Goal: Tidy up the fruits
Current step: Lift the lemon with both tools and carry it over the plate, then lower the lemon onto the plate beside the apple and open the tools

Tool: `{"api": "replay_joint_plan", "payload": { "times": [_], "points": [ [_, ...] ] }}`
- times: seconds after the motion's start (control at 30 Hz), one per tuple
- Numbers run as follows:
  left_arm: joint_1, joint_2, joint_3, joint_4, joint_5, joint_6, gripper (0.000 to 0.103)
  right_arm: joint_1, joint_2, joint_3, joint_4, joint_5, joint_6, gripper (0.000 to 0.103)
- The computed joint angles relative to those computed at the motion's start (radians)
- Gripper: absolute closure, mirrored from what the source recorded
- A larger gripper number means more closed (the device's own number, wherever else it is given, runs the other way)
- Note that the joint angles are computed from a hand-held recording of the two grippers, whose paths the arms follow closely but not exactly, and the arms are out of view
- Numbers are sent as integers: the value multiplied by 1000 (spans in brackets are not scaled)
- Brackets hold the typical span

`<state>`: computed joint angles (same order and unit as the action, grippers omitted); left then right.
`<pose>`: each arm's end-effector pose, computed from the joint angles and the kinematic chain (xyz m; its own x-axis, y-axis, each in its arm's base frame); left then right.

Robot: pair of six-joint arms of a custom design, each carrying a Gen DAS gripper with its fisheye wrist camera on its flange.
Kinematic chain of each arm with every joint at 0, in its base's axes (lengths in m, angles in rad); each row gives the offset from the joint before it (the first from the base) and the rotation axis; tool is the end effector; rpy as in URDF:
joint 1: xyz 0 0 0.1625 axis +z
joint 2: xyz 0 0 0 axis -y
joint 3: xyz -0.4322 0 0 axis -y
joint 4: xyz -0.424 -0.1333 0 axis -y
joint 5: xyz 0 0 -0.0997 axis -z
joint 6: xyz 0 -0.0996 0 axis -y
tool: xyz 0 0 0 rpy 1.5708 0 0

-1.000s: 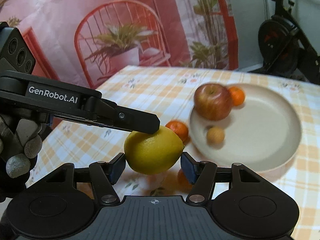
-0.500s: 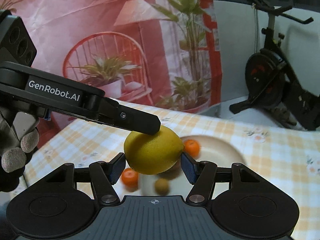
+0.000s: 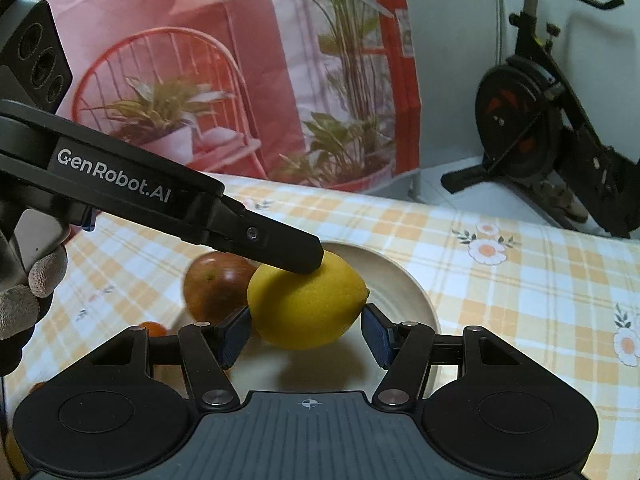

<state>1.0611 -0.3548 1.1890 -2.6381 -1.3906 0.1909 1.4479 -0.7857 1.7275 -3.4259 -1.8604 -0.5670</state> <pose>-0.2631 -0.7806 -0.0737 -0.7729 0.5970 -0.2150 0.6329 0.7496 -0.1937 0.0193 -0.6991 0.1459 -0.8192 -0.0374 0.5723 -0.4328 0.6952 -0.5739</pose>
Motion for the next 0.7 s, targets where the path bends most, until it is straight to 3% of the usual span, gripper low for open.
{"api": "replay_joint_plan", "payload": {
  "times": [0.2, 0.7],
  "points": [
    [10, 50, -71, 35, 11, -12, 67, -21, 31, -36, 7, 0, -2, 46],
    [15, 79, -111, 36, 25, -25, 67, -20, 69, -81, -7, -38, -17, 46]
  ]
}}
